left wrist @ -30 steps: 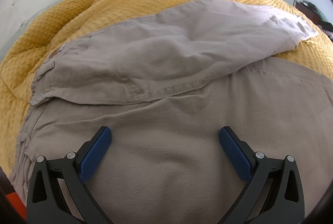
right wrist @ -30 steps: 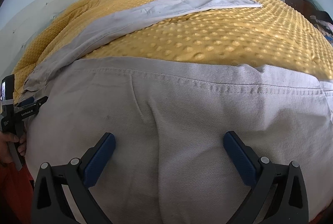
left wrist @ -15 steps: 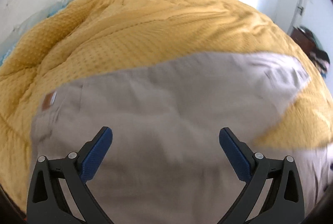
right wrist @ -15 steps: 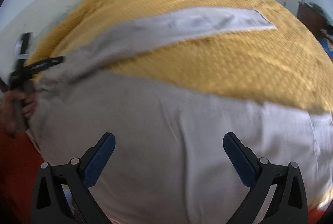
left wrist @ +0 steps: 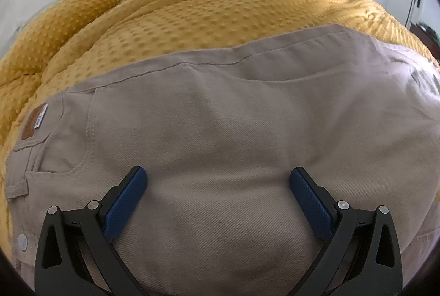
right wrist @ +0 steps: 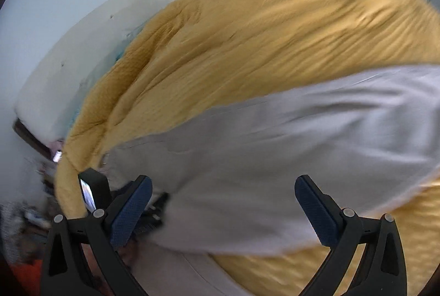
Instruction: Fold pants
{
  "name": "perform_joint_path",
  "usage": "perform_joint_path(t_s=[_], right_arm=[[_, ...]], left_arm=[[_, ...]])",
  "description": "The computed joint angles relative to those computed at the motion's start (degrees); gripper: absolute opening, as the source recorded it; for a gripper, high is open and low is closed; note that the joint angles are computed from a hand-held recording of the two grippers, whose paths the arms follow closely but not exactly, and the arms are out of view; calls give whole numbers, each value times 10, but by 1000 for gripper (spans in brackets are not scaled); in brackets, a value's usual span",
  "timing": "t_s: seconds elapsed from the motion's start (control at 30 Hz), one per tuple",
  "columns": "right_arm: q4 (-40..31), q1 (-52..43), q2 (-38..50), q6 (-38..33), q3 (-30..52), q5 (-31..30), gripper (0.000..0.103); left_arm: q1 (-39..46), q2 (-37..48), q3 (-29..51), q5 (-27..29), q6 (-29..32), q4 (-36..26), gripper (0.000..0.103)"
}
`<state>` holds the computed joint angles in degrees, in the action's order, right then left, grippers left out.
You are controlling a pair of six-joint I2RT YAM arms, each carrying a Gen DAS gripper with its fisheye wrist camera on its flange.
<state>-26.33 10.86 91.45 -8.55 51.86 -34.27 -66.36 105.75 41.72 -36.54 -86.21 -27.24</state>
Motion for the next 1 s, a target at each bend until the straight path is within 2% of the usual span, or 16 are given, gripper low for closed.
perform_joint_path(t_s=[0.03,0.1,0.13,0.2,0.3,0.4,0.5,0.57,0.6,0.73,0.8,0.83,0.9,0.97,1.0], right_arm=[[-5,16,41,0,19,-6,102],[-61,34,157,-32,94,-2,101],[-90,30,203,-56,130,5,94],[-134,-14,259,-116,195,8,79],[-167,-115,302,-146,294,18,79],[-188,-237,382,-115,454,55,79],[-194,-340,469,-43,629,157,79],[-214,-378,505,-12,711,200,80],[-226,-402,524,1,755,196,80],[-283,-437,574,5,851,128,81],[-301,-436,592,4,868,106,81],[-293,-437,605,7,882,100,81],[-250,-428,588,14,835,100,81],[-197,-417,562,29,774,105,61],[-197,-415,562,29,770,95,16]], left_arm=[[0,1,0,-1,0,3,103],[-3,4,1,-2,-4,5,103],[-3,4,2,-3,-4,4,103],[-3,7,4,-5,-4,5,103],[-5,9,1,-10,-9,11,103],[-4,13,3,-12,-7,10,103],[-4,14,2,-13,-8,12,102],[-3,16,2,-15,-7,15,102],[-3,17,2,-16,-7,16,102],[-2,18,1,-17,-5,17,102],[-1,18,1,-17,-5,17,102],[0,19,2,-17,-4,17,102],[-1,20,4,-17,-4,14,102],[1,20,5,-16,-2,13,102],[1,21,6,-16,-3,11,102]])
